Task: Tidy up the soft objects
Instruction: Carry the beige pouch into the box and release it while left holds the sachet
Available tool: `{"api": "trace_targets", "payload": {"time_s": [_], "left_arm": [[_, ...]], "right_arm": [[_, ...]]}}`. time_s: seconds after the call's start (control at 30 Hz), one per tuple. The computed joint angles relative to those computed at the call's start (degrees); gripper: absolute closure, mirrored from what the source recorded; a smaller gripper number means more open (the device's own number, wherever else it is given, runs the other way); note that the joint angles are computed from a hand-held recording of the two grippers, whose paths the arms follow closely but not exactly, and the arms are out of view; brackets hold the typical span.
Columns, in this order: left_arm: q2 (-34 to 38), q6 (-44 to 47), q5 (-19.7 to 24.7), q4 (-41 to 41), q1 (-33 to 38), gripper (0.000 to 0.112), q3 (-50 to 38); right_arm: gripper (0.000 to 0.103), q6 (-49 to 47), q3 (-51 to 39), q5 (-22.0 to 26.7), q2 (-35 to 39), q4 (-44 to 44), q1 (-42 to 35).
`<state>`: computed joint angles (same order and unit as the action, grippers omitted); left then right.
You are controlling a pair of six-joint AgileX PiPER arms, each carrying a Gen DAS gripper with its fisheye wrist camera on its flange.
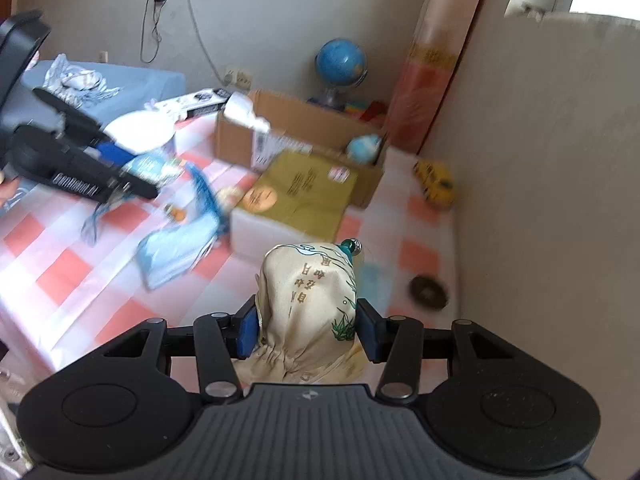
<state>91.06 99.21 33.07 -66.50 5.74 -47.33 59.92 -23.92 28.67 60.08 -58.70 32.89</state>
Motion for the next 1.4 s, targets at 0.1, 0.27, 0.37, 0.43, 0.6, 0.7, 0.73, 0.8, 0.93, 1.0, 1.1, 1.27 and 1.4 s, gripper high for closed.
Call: {"api": "trace_targets", "payload": {"time_s": [0.1,0.27,0.37,0.43,0.6,0.7,0.73,0.8,0.93,1.0,1.1,1.27,1.4], "left_arm": [[-1.38,2.03,1.77,0.18,0.55,0.079,0.83],[-2.36,3.14,4.94,1.52,1.34,0.079,1.24],[-3.38,5.15,6.55,1.30,2.15,0.079,1.96],[-3.78,6.33,7.63,1.00,2.67,0.079,2.25],[-4.23,8.14,9.08,0.55,3.80,0.079,2.14],[-3.81,8.48,9.97,0.25,4.71,0.079,1.49],[-3.51,8.57,10.16,0.19,4.90,0.079,1.17],[-3.24,8.86,10.73,-0.20,5.58,0.079,0.93],[-2.01,8.97,11.41,-0.43,6.27,0.079,-0.26],[-1.42,9.33,11.74,-0.80,6.68,0.079,-0.70],[-0.25,8.95,12.10,-0.92,7.19,0.079,-1.46],[1.54,8.40,12.16,-0.31,7.86,0.079,-2.51],[2.44,8.36,12.59,-0.14,8.64,0.079,-2.74]], "right_arm": [[0.049,-5.68,-3.67,1.05,-0.01,4.48,-2.11],[0.049,-14.21,-12.10,3.58,3.38,10.83,-5.75],[0.049,-19.21,-18.17,4.97,7.12,14.66,-7.75],[0.049,-22.81,-23.09,6.28,10.43,17.32,-8.76],[0.049,-28.79,-35.31,11.82,18.40,19.72,-8.84],[0.049,-31.42,-41.63,14.28,22.04,21.79,-9.04],[0.049,-31.64,-43.85,15.07,23.55,21.44,-8.96],[0.049,-31.29,-48.13,16.92,26.32,19.86,-8.54],[0.049,-33.56,-59.42,20.02,32.92,20.38,-9.41],[0.049,-34.26,-65.24,21.29,36.11,20.87,-10.10],[0.049,-34.43,-74.09,23.58,41.09,22.07,-11.31],[0.049,-32.91,-87.81,28.67,51.20,25.87,-12.74],[0.049,-30.22,-96.73,33.29,59.62,28.72,-12.88]]}}
